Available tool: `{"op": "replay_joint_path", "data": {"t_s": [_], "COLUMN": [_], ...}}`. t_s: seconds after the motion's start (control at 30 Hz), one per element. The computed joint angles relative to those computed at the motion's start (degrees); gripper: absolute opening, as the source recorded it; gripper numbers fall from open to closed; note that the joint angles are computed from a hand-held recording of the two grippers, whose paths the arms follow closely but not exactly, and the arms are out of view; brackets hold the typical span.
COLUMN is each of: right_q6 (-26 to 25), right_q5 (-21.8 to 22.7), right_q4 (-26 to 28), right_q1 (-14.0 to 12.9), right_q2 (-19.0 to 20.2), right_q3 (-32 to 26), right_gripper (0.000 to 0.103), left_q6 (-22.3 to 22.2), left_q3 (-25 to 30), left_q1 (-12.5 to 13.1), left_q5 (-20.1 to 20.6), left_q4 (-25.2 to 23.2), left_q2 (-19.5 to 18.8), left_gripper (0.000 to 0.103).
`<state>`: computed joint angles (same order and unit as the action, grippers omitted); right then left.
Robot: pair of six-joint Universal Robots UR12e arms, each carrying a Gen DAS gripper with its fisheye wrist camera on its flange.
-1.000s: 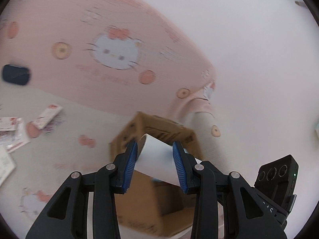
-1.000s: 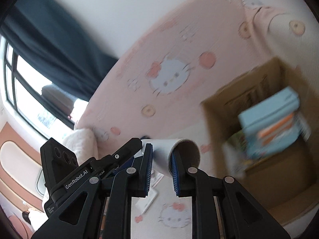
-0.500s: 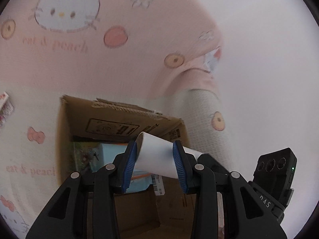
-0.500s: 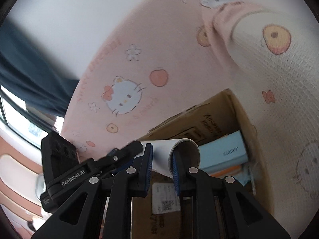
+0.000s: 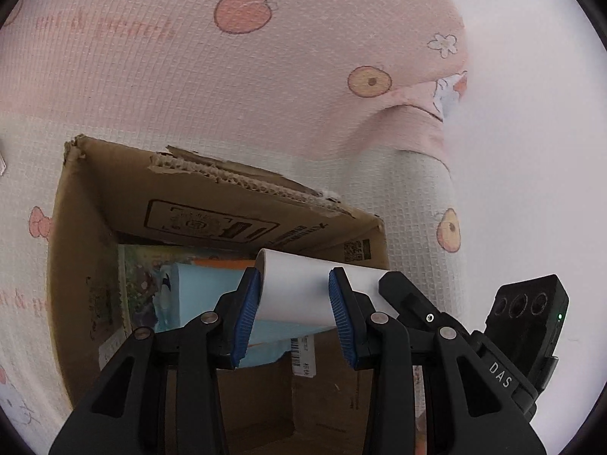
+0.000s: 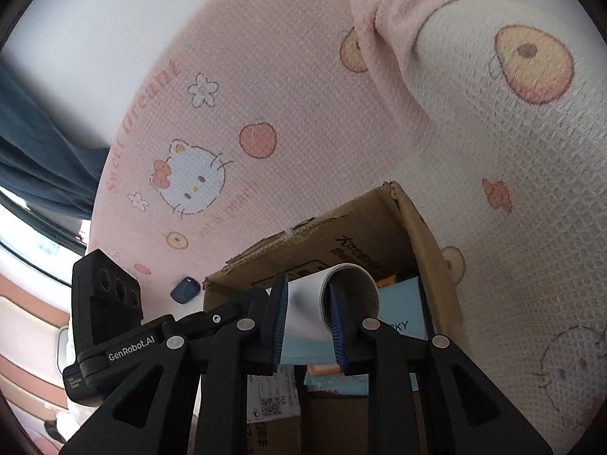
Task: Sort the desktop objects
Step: 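Lift the white paper roll with both grippers and carry it to the box, then lower the paper roll into the box and open both grippers, then lift both grippers up away from the box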
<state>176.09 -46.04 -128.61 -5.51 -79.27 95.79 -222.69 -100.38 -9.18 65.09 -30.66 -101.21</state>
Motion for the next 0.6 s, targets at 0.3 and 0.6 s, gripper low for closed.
{"op": "replay_joint_path", "data": {"t_s": [0.3, 0.6], "right_q6": [3.17, 3.23], "right_q5": [-6.35, -12.28], "right_q4": [-4.74, -7.03], "right_q1": [1.52, 1.94], "right_q2": [0.49, -2.45], "right_q3": [-0.95, 0.22], "right_gripper": [0.082, 0.082], "left_q6": [0.72, 5.57], "left_q3": [0.57, 0.28], "left_q1": [0.17, -0.79], "left_q5": [0.90, 8.30], "left_q4": [-3.71, -4.15], "left_q2": [0.20, 2.48], "left_gripper": [0.063, 0.080]}}
